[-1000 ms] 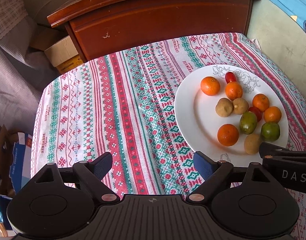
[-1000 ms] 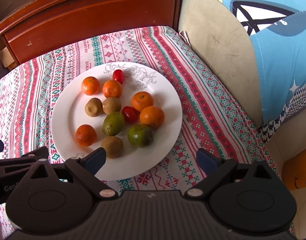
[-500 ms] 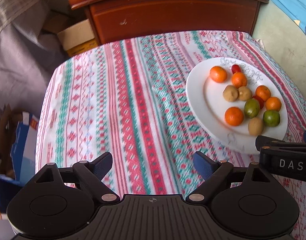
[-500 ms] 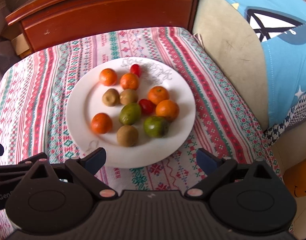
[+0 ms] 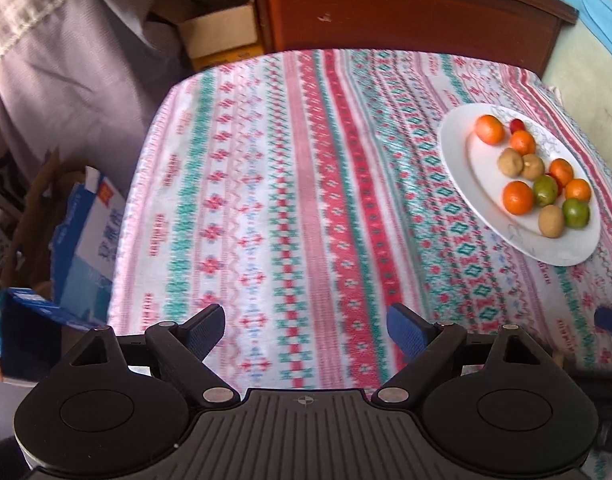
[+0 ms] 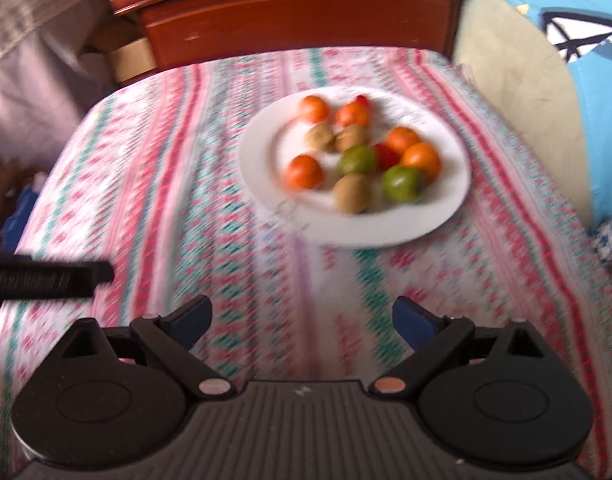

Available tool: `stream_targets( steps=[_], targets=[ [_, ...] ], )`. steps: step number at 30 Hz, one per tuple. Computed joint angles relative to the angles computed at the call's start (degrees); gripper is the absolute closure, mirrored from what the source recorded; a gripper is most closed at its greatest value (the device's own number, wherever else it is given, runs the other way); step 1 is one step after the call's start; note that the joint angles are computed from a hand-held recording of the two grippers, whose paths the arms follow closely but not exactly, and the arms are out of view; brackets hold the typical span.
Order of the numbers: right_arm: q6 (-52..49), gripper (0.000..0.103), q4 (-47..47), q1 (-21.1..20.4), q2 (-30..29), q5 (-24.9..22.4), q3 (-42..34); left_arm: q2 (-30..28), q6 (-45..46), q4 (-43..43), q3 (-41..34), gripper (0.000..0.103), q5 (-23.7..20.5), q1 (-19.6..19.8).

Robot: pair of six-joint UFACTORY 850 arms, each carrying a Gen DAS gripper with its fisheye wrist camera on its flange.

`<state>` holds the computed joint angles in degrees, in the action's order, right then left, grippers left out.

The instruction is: Organize fruits

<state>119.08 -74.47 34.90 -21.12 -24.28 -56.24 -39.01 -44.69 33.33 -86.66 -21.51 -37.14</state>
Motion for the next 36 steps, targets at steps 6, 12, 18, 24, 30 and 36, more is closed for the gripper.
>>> stream_targets(
  steps=[6, 12, 18, 24, 30, 36],
  targets=[
    [9.6, 0.006, -14.71, 3.6, -1.5, -0.72, 1.49, 0.89, 0.22, -1.35, 1.47, 0.013, 1.2, 1.26],
    [13.03, 0.003, -21.92, 5.14, -4.47, -4.13, 0.39, 1.12, 0.07, -1.47, 2.15, 0.013, 1.68, 1.67],
    [19.41, 0.001, -24.31, 5.6, -6.65, -8.48, -0.73, 0.72, -0.75, -0.57, 2.06, 0.013, 1.41, 1.8],
    [22.3, 0.001, -26.45, 5.25, -8.84, -12.57, -2.14, 0.38, -1.91, 0.71, 1.98, 0.013, 1.1, 1.85],
    [24.26, 0.001, -28.56, 4.74, -9.25, -12.65, -2.16, 0.0, -1.01, -0.56, 1.78, 0.013, 0.71, 2.28],
    [24.55, 0.001, -28.75, 4.8, -9.33, -12.81, -2.18, -0.26, -2.26, -0.07, 1.72, 0.013, 0.72, 2.63]
  ],
)
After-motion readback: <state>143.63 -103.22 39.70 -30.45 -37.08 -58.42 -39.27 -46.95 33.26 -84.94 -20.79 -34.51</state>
